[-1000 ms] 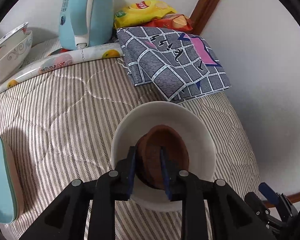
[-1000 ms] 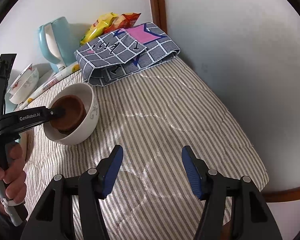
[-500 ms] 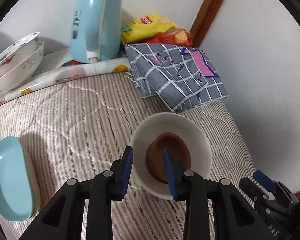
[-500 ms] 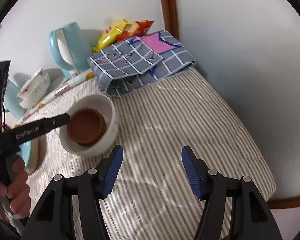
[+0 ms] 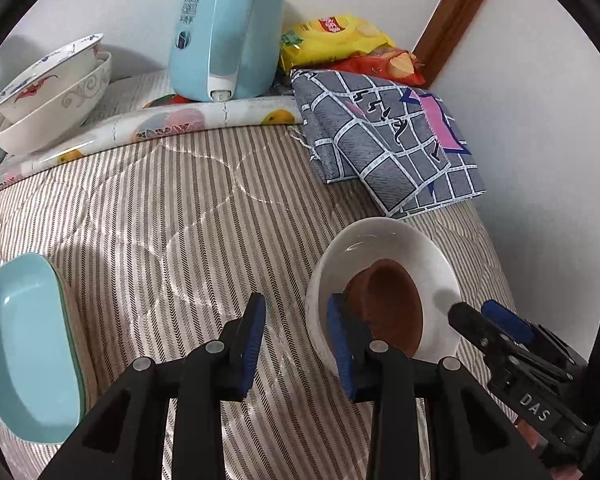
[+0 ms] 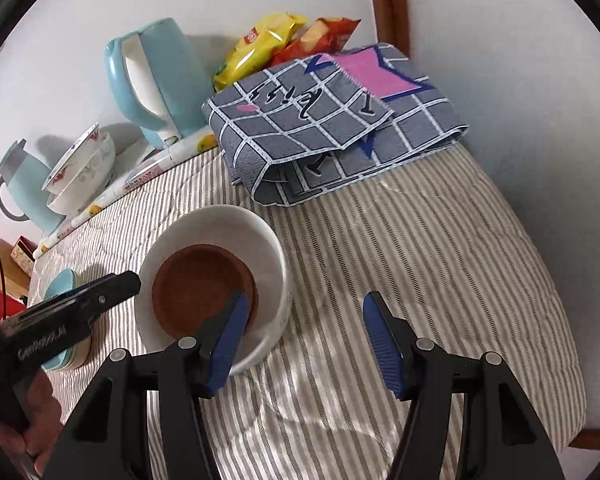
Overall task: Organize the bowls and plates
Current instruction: 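Move both grippers to the white bowl's rim and close them on it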
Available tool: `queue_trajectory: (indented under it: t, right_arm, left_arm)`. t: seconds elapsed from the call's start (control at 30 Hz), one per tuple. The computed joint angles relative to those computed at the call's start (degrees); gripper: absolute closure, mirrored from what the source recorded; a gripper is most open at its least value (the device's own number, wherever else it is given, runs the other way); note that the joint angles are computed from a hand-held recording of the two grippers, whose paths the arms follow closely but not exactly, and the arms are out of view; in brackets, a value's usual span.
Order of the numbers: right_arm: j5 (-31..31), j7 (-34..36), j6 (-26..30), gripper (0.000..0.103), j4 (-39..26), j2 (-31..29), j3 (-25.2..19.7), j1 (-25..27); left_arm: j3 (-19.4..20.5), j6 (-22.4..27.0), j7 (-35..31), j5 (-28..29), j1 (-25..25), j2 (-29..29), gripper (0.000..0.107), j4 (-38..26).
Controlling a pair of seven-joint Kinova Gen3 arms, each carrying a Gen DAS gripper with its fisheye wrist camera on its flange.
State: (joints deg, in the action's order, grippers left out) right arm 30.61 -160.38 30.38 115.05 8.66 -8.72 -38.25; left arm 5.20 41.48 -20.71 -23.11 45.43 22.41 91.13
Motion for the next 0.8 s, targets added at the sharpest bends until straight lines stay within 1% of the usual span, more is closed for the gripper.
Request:
queue_trajectory:
  t: [0.2,0.33,0.47,0.63,0.8]
  right_arm:
    - [-0.6,1.6,2.5,0.044,-2.5,2.3,0.4,-0.3]
    - [-2.1,3.5,5.0,0.044,-4.5,3.7,0.6,-0.4]
    - [-4.0,6.4,5.7,0.044,-6.0,5.0,0.8,-0.1]
    - [-3.7,7.4,8.2,0.045,-7.6,6.2,1.6,-1.4]
    - [-4.3,8.9,9.8,0.047,-8.6,7.1,1.7,-1.4]
  left_arm:
    - [0.4,0.6,-1.8,1.5,-0.9,1.4,0.077,-1.3]
    - [0.4,2.1,-3.0,2.7,-1.2,2.6,0.077,-2.7]
    - [0.3,1.6,-3.9,3.9,-1.4,3.4,0.076,-2.8]
    - [0.0,1.2,-4.7,4.7,-1.5,4.0,0.073,-2.8]
    - [-0.1,2.6,-5.9,5.4,-1.6,5.0,0.073,-4.3]
